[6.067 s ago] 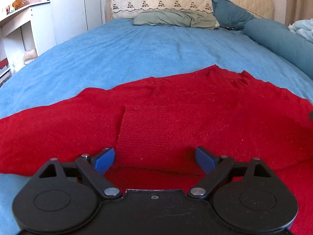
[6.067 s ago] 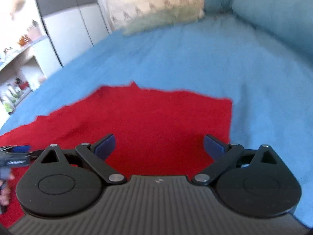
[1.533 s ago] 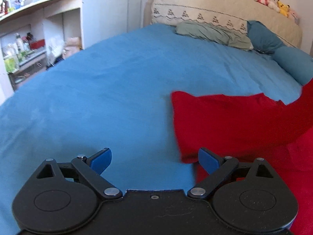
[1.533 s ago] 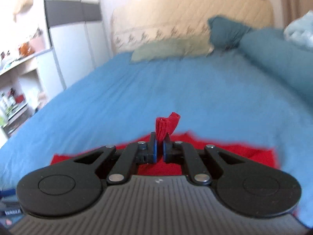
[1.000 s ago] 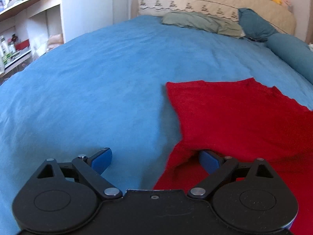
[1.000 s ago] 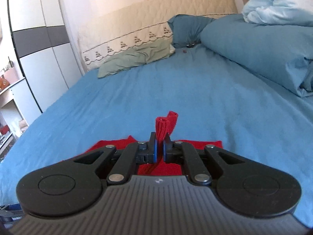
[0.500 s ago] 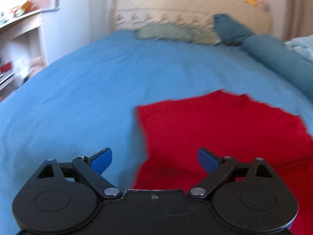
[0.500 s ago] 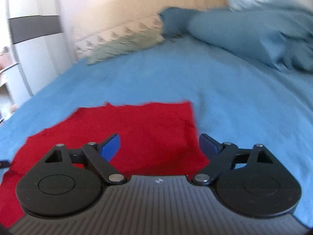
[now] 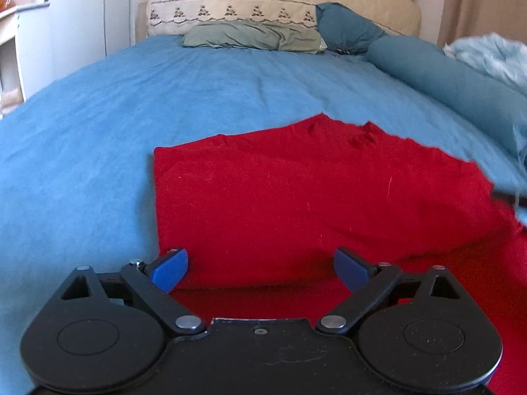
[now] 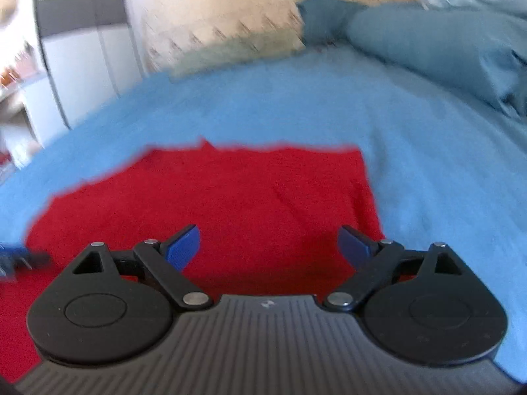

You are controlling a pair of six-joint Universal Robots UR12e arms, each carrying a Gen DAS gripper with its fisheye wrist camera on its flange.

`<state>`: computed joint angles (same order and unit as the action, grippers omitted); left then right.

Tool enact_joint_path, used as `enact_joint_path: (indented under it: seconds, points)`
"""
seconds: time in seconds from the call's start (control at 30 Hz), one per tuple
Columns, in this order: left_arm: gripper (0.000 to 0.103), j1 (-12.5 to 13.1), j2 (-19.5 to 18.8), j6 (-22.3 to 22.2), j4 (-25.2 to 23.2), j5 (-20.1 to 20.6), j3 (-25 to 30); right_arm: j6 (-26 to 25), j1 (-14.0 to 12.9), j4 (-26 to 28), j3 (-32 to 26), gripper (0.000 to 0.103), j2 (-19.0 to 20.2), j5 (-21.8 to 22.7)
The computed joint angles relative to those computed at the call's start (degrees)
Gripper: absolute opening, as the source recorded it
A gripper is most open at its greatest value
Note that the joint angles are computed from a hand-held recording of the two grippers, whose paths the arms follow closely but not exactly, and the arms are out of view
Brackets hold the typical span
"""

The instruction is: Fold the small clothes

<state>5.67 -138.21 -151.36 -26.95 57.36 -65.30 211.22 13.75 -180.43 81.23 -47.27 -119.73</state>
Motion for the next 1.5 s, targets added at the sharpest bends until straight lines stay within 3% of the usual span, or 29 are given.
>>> enact_joint_path:
  seconds: [0.1,0.2,0.3,0.4,0.5,0.6,0.8,0.93,1.07,1.17,1.37,1.5]
  points:
    - [0.098,0.1,0.2,0.8,0.7,0.0,-0.7,-0.7,-1.1,4.1,-4.0,0.103,1.9,1.5]
    - [0.098,0.1,-0.4,0.9,-0.7,-0.7,0.5,2.6,-2.3,10.7,-6.2,0.103,3.2,1.2]
    - [0.099,0.2,-0.5,1.5,-0.5,-1.1,0.4,4.5,-3.2,8.7,-5.6,0.103,3.4,1.8]
    - [0.099,-0.1,0.0,1.8,0.5,-0.2,-0.2,3.1,-2.9,8.8,-5.6,0.103,2.9,1.5]
    - [0.098,-0.3,2.6,3.8,2.2,3.5,-3.1,4.2,-2.4,5.8,-2.4,0.103,0.0,3.1]
    - [0.099,1.1,6.5,4.9,4.5,2.9,-7.5,5.6,-1.7,3.0,2.0,0.103,-4.1,4.5]
    - [0.1,5.6,14.3,1.3,0.1,-0.5,-13.5,0.4,1.9,6.7,10.5,0.103,-14.5,-0.3]
    - [0.102,8.2,19.0,1.1,-3.2,-2.7,-16.6,3.0,4.1,8.6,16.1,0.103,-20.7,-0.5]
    - [0.102,9.9,23.0,3.1,-2.7,-2.4,-21.4,6.0,7.2,11.7,20.4,0.103,-24.8,-2.8]
    - [0.101,10.8,24.8,3.0,-2.1,-1.3,-25.3,8.7,9.3,15.8,22.8,0.103,-26.3,-3.5]
    - [0.095,11.5,26.0,2.2,-3.7,2.4,-30.3,14.0,12.5,15.9,26.3,0.103,-25.6,-2.8]
    - [0.078,11.8,25.6,-0.1,-5.6,3.0,-31.3,19.4,13.5,18.0,26.5,0.103,-23.8,-2.0]
